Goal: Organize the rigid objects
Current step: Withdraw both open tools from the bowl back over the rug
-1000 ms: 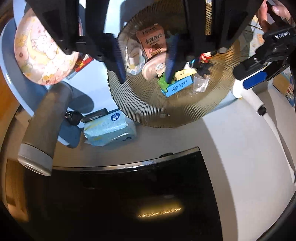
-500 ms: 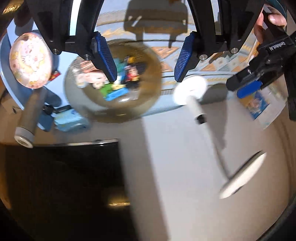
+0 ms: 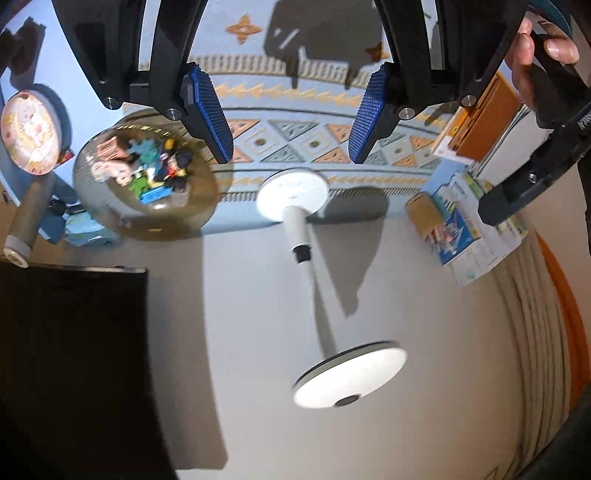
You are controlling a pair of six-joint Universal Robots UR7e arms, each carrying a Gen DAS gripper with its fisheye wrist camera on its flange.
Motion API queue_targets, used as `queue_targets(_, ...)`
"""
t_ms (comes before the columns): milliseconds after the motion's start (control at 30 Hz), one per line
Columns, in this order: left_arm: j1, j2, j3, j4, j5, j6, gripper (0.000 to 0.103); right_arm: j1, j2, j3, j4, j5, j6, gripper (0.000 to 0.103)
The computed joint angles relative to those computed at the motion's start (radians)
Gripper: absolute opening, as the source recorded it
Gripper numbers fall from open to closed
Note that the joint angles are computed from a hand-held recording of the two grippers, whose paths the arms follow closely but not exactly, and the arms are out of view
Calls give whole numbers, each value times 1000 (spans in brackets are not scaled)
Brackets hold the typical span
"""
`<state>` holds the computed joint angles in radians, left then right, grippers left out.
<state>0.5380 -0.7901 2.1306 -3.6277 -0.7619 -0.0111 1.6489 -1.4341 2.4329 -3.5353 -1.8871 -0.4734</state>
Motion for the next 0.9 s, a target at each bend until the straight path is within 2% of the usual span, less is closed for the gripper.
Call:
queue_targets(133, -16, 1, 46, -48, 47, -7, 102, 24, 26, 14, -6, -15, 5, 63)
queue_targets(367, 6, 10, 109, -38, 46, -101, 102, 36, 85, 52, -60, -81, 6, 65)
queue_targets(400, 9, 20, 114, -41, 53, -108, 102, 36, 90, 55, -70, -86, 5, 69)
queue_targets(467, 21, 34, 125, -27, 54, -131, 102, 29, 108, 69, -125, -88, 7, 91)
queue_targets(533, 31, 59, 133, -39, 60, -134, 102, 5, 143, 95, -245, -58, -16, 97)
queue_targets(600, 41, 133, 128, -93, 123, -80, 102, -17, 210, 105, -370, -57, -82, 99)
queue_targets(667, 70, 181, 110, -20, 180, -94, 102, -50, 279, 106, -445, -68, -122, 99)
queue_targets(700, 96, 193, 107, 4, 163, -113, 102, -76, 301, 111, -461, -53, -127, 99)
queue_targets(767, 155, 220, 99, -32, 96, -131, 102, -126, 331, 122, -486, -1, -143, 99)
queue_targets(900, 198, 256, 55, -88, 109, -113, 102, -161, 405, 84, -545, 5, -194, 99)
